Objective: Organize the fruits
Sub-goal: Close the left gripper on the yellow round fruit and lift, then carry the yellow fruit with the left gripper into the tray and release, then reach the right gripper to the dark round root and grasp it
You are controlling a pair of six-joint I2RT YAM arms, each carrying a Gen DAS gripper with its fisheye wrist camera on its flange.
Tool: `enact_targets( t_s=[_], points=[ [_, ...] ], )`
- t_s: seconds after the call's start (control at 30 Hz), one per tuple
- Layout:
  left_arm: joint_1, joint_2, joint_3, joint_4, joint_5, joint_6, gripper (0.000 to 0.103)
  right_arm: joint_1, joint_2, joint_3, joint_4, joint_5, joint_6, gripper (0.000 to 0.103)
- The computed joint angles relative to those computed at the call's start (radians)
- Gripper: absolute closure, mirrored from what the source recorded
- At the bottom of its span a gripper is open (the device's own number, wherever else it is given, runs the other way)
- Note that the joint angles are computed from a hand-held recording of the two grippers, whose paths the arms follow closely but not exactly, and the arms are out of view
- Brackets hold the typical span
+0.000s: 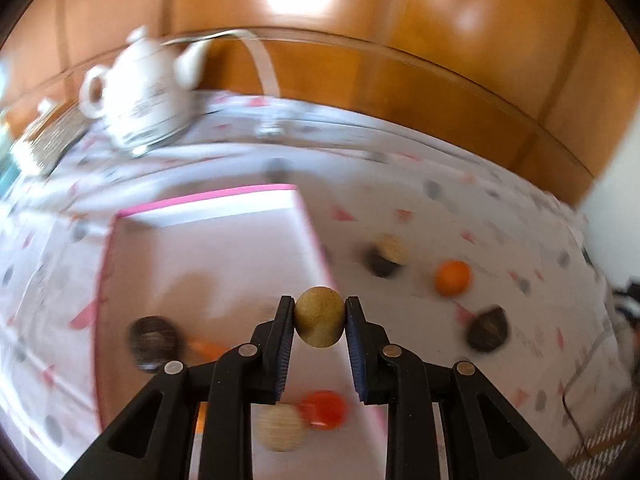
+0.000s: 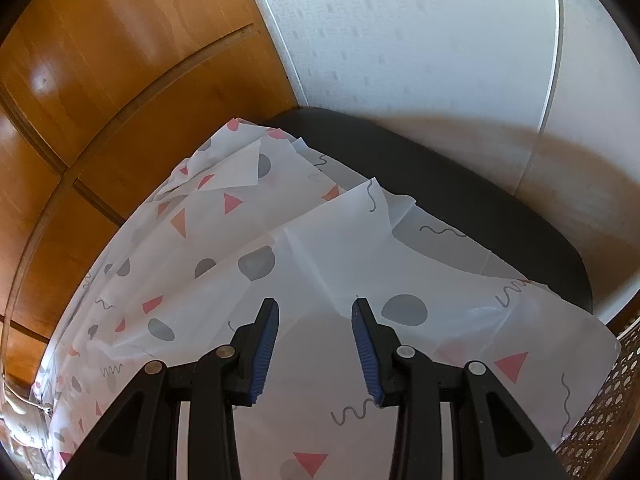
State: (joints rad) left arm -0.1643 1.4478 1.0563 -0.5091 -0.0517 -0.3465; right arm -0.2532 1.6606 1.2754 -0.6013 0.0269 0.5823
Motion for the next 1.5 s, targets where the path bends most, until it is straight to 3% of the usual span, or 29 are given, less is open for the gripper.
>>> enact_targets(
  t_s=[0.2, 0.4, 0.53, 0.67, 1.2, 1.5],
  points=[
    [0.117, 0.026, -0.014, -0.007, -0.038, -0.039, 0.077, 0.028, 0.02, 0.005, -0.006, -0.014, -0.027, 0.065],
    [0.123, -0.02, -0.073, 0.007, -0.071, -0.05, 0.076, 0.074, 0.052, 0.039, -0.029, -0.013, -0.086, 0.065],
    [0.119, -0.063, -0.106, 0.006, -0.087, -0.065, 0.06, 0.093, 0.063, 0.052, -0.034, -0.024, -0.117, 0.065],
    [0.101, -0.109, -0.135, -0.006, -0.102, -0.071, 0.059, 0.134, 0.088, 0.084, -0.038, -0.065, -0.19, 0.065],
    [-0.023, -0.262, -0.226, -0.064, -0.188, -0.088, 0.041, 0.348, 0.078, 0.095, 0.0, -0.164, -0.491, 0.065],
    [-0.044, -0.327, -0.246, -0.111, -0.214, -0.106, 0.033, 0.505, 0.131, 0.132, -0.074, -0.191, -0.643, 0.065]
  ],
)
